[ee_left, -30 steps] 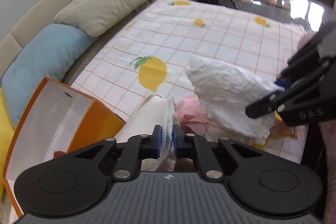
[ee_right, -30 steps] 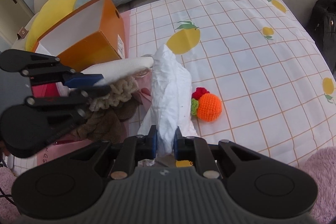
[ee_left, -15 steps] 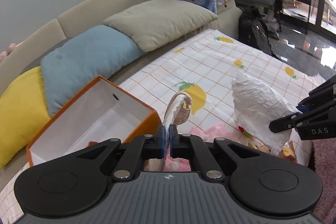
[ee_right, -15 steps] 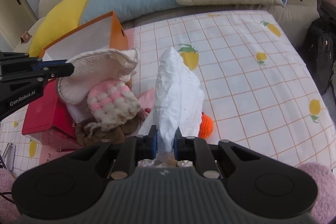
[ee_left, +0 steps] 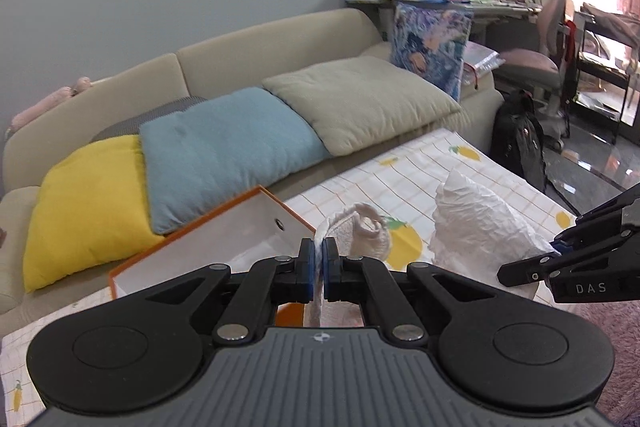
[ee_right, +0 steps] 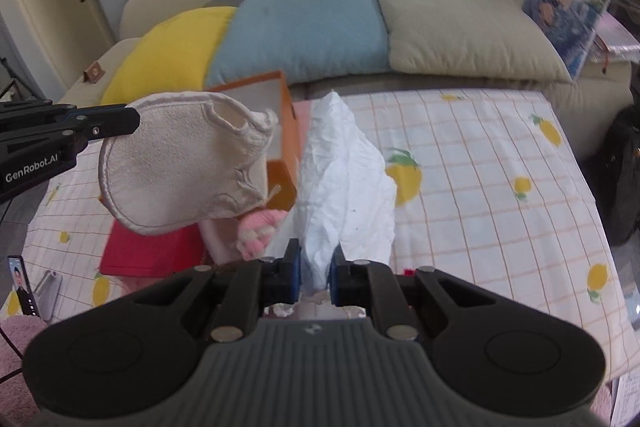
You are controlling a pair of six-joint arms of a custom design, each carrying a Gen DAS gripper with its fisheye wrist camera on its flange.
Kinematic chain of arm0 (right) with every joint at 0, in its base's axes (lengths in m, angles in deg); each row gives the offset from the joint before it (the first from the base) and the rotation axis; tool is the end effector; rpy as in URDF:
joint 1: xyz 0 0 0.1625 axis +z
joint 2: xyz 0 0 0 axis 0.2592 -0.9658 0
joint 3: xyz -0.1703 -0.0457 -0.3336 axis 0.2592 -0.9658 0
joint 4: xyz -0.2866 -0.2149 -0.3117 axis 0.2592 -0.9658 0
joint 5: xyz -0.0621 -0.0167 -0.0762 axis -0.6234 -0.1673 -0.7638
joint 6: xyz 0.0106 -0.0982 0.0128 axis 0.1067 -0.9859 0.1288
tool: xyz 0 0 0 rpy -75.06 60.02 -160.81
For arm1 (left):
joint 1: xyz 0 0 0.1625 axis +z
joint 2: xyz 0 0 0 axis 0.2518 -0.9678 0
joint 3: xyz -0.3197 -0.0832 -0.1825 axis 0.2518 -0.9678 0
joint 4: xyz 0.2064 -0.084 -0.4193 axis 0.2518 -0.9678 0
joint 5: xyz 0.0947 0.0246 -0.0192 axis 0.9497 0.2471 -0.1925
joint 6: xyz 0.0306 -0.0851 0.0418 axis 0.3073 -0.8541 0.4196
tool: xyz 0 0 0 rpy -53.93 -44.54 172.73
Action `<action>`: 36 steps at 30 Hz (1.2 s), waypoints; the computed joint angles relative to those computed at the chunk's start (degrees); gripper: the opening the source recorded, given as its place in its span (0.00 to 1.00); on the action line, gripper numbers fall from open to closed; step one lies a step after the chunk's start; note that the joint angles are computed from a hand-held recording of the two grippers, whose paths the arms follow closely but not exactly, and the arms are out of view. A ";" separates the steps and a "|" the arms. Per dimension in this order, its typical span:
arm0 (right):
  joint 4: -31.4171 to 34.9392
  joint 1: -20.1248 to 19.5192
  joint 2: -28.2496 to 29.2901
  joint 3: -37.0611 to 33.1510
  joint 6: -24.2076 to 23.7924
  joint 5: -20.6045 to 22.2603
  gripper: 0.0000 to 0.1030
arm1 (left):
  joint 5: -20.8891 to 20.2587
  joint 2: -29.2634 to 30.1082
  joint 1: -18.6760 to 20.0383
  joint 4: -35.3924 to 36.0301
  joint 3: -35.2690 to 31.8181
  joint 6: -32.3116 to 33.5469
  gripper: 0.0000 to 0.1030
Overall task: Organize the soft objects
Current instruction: 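Carry the tissue bundle with the right gripper while the left gripper grasps the white pad, then drop the tissue bundle and white pad into the box, opening both grippers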
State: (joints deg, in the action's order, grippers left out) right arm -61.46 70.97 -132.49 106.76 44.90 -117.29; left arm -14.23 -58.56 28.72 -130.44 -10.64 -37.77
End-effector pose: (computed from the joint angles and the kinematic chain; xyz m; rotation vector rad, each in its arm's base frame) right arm 0.0571 -0.7050 0.3658 0.5652 -2.5249 0.7071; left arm -0.4196 -0.6843 0.0297 0.8970 2.1227 -0.9069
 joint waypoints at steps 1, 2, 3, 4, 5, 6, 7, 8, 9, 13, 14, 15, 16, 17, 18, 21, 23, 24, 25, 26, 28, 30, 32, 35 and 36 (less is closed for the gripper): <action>0.19 0.33 0.25 -0.44 -0.51 0.48 0.11 | 0.36 -0.21 -0.06 -1.04 0.14 0.64 0.04; 0.30 0.66 0.58 -0.91 -1.11 0.88 0.11 | 0.68 -0.39 -0.09 -1.80 0.09 1.21 0.04; 0.33 1.07 0.93 -1.37 -1.82 1.23 0.11 | 1.08 -0.49 -0.08 -2.51 -0.03 1.67 0.04; 0.39 1.44 1.44 -1.96 -2.47 1.51 0.11 | 1.46 -0.57 -0.01 -3.17 -0.16 2.22 0.04; 0.78 1.86 2.03 -2.79 -3.04 1.86 0.11 | 1.94 -0.48 0.08 -3.65 -0.62 2.80 0.04; 1.28 2.25 2.61 -3.59 -3.50 2.33 0.11 | 2.45 -0.41 0.19 -4.26 -0.91 3.52 0.04; 1.82 2.62 3.23 -4.43 -4.08 2.94 0.11 | 3.01 -0.26 0.29 -4.92 -1.30 4.40 0.04; 2.18 3.00 3.79 -5.11 -4.70 3.41 0.11 | 3.54 -0.05 0.41 -5.55 -1.77 5.33 0.04; 2.49 3.41 4.60 -6.06 -5.44 3.80 0.11 | 4.07 0.21 0.56 -6.00 -2.33 6.11 0.04; 3.93 4.90 8.85 -10.99 -7.23 4.84 0.11 | 5.54 1.51 1.39 -7.50 -4.85 9.06 0.04; 4.37 5.21 10.10 -12.46 -7.51 4.99 0.11 | 5.87 1.97 1.66 -7.67 -5.70 9.74 0.04; 4.96 5.39 11.34 -13.93 -7.68 5.14 0.11 | 6.17 2.47 1.99 -7.86 -6.60 10.47 0.04; 5.82 5.64 12.76 -15.68 -7.60 5.15 0.11 | 6.49 3.10 2.30 -7.84 -7.70 11.10 0.04; 6.56 5.87 13.97 -17.10 -7.42 5.14 0.11 | 6.84 3.61 2.62 -7.77 -8.57 11.58 0.04; 7.50 6.04 15.53 -19.05 -7.15 5.20 0.11 | 7.08 4.21 2.99 -7.37 -9.65 11.74 0.04; 9.17 6.31 20.22 -24.48 -6.06 4.86 0.11 | 7.31 5.36 4.19 -5.77 -11.81 10.29 0.04; 10.67 6.18 23.43 -28.27 -4.95 5.02 0.11 | 7.51 5.99 5.00 -4.44 -12.92 8.59 0.04; 11.51 6.21 25.13 -30.19 -4.22 4.47 0.11 | 7.51 6.31 5.44 -3.69 -13.50 7.61 0.04; 12.58 6.23 26.64 -31.96 -3.70 3.68 0.11 | 7.53 6.79 5.87 -2.79 -14.21 6.57 0.04; 13.52 6.31 28.02 -33.33 -3.25 2.58 0.11 | 7.46 7.15 6.31 -1.96 -14.75 5.58 0.04; 14.16 6.23 30.30 -35.33 -3.27 0.93 0.11 | 7.11 7.66 7.20 -0.31 -15.50 4.21 0.04; 14.45 6.15 32.19 -36.76 -4.32 -0.24 0.11 | 7.23 8.76 7.88 1.69 -16.82 3.11 0.04; 15.33 5.93 34.00 -38.61 -4.76 -0.67 0.11 | 7.22 9.93 8.56 3.22 -18.20 2.46 0.04; 16.87 5.75 36.75 -41.47 -4.73 -2.43 0.11 | 7.65 11.68 9.57 5.70 -20.11 1.27 0.04; 17.41 5.72 37.71 -42.44 -4.50 -3.31 0.11 | 7.72 12.02 9.84 7.10 -20.51 0.35 0.04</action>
State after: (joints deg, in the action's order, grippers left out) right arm -44.05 76.69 -94.79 64.33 40.40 -120.60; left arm -6.51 -46.54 38.56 -123.34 -31.15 -37.42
